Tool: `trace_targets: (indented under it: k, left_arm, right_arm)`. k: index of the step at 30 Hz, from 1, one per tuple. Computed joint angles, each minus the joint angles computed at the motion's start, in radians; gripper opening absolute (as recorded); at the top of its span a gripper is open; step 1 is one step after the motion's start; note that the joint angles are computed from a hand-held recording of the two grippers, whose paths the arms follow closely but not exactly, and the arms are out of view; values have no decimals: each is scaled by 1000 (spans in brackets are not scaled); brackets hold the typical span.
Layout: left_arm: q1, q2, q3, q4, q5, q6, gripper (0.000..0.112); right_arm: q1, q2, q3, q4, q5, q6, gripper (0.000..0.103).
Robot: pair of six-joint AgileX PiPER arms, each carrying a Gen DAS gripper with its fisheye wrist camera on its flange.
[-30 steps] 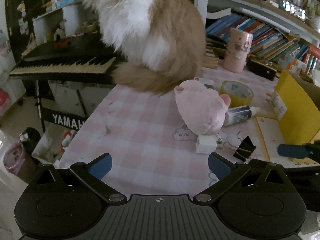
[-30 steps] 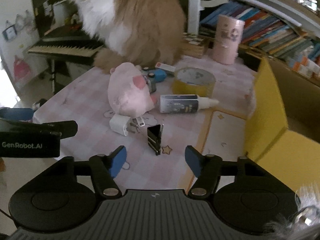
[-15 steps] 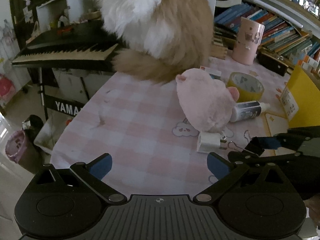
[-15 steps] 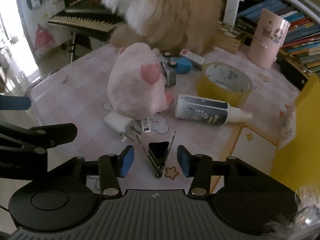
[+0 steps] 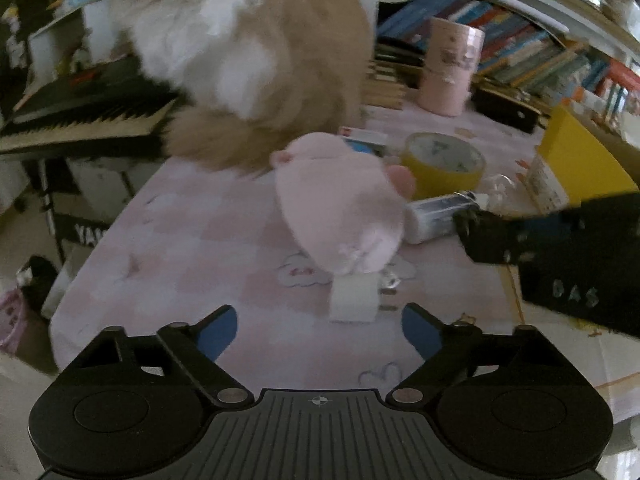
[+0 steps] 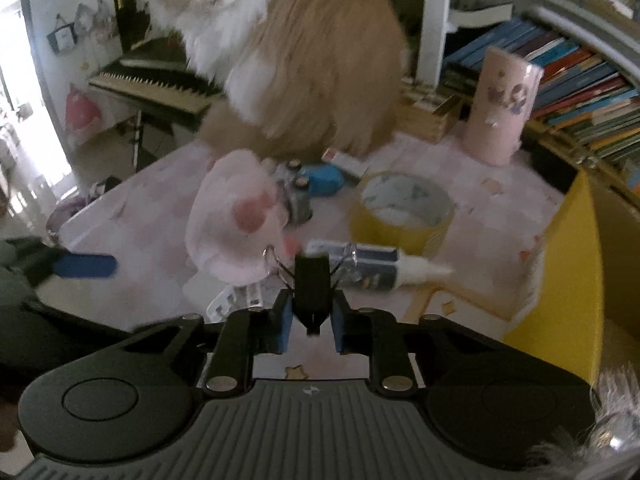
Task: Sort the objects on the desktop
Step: 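Grasp the white charger plug with the left gripper while the right gripper grasps the black binder clip, then carry the charger plug in the left gripper while the right gripper carries the clip toward the yellow box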
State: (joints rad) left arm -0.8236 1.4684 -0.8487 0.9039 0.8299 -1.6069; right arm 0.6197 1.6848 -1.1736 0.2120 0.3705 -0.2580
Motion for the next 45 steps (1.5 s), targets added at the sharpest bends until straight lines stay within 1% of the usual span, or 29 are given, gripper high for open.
trace_targets:
  k: [1, 3, 4, 5, 7, 8, 9, 10, 13, 15, 17, 18, 21, 24, 26, 27, 28, 29, 31, 32, 34, 35, 36, 37, 38, 40, 45]
  left_arm:
    - [4, 13, -6, 4, -11, 9, 83]
    - [17, 41, -19, 11, -35, 32, 79]
    - [22, 56, -25, 18, -44, 41, 74]
    - [27, 71, -33, 20, -49, 52, 70]
    - [42, 97, -48, 15, -69, 77, 58]
    - [50, 103, -48, 16, -86, 88, 54]
    - [55, 110, -47, 17, -103, 96, 45]
    - [53, 108, -42, 33, -113, 85, 42]
    - [46, 101, -35, 34, -107, 85, 42]
    - [40, 83, -19, 27, -91, 74, 42]
    - [38, 56, 3, 20, -79, 50, 42]
    - [37, 41, 14, 17, -75, 38, 42]
    - [34, -2, 43, 3, -65, 21, 42]
    - [25, -32, 62, -8, -51, 7, 42]
    - [14, -49, 70, -10, -36, -6, 42]
    - [11, -57, 74, -12, -31, -8, 42]
    - [8, -65, 78, -14, -25, -10, 42]
    - [4, -70, 81, -11, -19, -15, 42]
    - [-3, -82, 84, -12, -8, -13, 42]
    - [-4, -86, 86, -10, -5, -14, 42]
    - [-10, -99, 92, -4, -2, -23, 42]
    - [-12, -105, 94, -1, -2, -26, 42]
    - [-15, -111, 96, 3, -3, -28, 42]
    - [-19, -116, 99, 8, -4, -32, 42]
    - [-19, -121, 101, 12, -7, -31, 42]
    - [-21, -128, 105, 22, -14, -33, 42]
    - [-35, -156, 121, 33, -11, -30, 42]
  right_arm:
    - [-3, -4, 0, 1, -1, 0, 17]
    - [-8, -8, -2, 2, 2, 1, 10]
    - [-12, -9, -1, 10, 1, -7, 7]
    - [-13, -10, -1, 9, 3, -5, 7]
    - [-11, -5, -7, -20, 9, 28, 7]
    - [-10, -4, -10, -37, 19, 45, 7]
    - [-10, -3, -10, -49, 25, 57, 7]
    - [-9, -2, -9, -58, 30, 64, 7]
    - [-14, -3, -4, -44, 46, 47, 7]
    - [-12, -4, 0, -61, 57, 72, 15]
    - [-4, -3, 4, -111, 60, 142, 48]
    - [0, -1, 6, -141, 55, 185, 53]
    - [9, 27, -10, -187, 50, 253, 55]
    - [7, 85, -52, -191, 56, 299, 60]
    - [6, 125, -78, -199, 45, 329, 65]
    - [7, 143, -90, -217, 37, 343, 65]
    - [10, 163, -105, -247, 36, 361, 65]
    - [12, 177, -116, -264, 38, 364, 61]
    - [8, 196, -131, -247, 36, 310, 50]
    - [3, 193, -123, -220, 16, 264, 46]
    - [11, 188, -119, -264, 13, 272, 43]
    - [12, 175, -103, -279, -4, 281, 37]
    - [11, 161, -89, -267, -18, 272, 35]
    - [11, 148, -76, -259, -30, 267, 22]
    - [13, 133, -65, -275, -37, 285, 20]
    - [16, 123, -62, -260, -30, 280, 20]
    - [39, 82, -23, -358, -48, 421, 20]
